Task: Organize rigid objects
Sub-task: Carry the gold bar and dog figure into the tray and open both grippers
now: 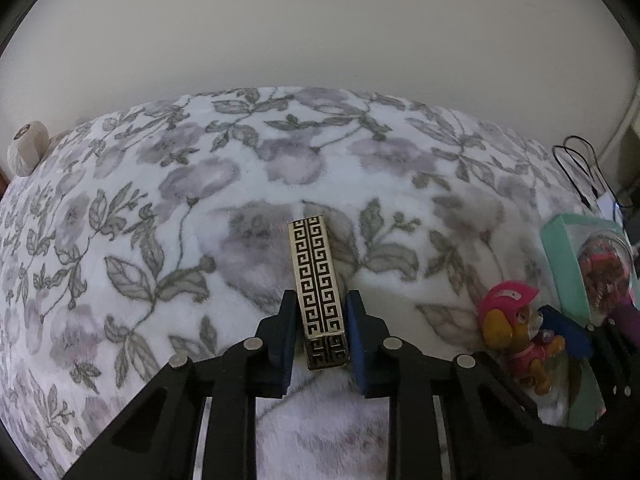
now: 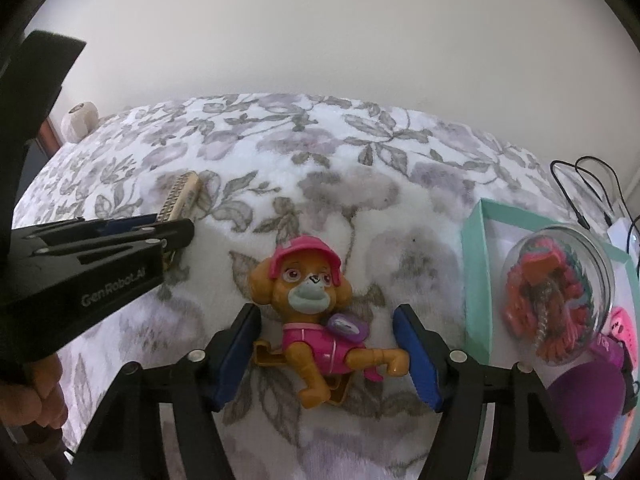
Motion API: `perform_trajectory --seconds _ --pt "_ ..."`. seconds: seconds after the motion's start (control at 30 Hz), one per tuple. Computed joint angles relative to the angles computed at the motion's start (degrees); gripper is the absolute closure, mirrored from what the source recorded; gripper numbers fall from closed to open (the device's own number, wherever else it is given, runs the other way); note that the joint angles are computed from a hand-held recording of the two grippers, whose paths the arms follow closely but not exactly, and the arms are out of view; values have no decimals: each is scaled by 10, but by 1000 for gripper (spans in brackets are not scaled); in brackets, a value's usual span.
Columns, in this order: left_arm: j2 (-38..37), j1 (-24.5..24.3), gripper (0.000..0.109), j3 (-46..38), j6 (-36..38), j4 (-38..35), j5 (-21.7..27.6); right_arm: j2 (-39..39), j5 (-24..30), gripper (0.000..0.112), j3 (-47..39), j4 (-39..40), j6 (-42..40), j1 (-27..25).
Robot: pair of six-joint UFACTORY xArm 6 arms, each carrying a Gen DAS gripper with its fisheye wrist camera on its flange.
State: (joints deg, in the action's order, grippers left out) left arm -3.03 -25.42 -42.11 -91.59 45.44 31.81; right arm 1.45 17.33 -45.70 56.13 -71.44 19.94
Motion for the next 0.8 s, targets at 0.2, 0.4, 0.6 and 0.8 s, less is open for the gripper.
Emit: perform_trajectory --seconds 0.2,0.4,0.6,0.8 --pt "-12 -9 87 13 16 -7 -4 -19 52 41 7 -74 84 -24" --pt "-35 0 87 42 -9 -2 -46 -22 110 41 -6 -72 92 -48" --pt "-52 1 87 52 -46 18 -59 -19 159 41 -23 -62 96 -66" --pt "-73 -2 87 55 -73 41 -59 -27 182 41 -25 -51 84 -80"
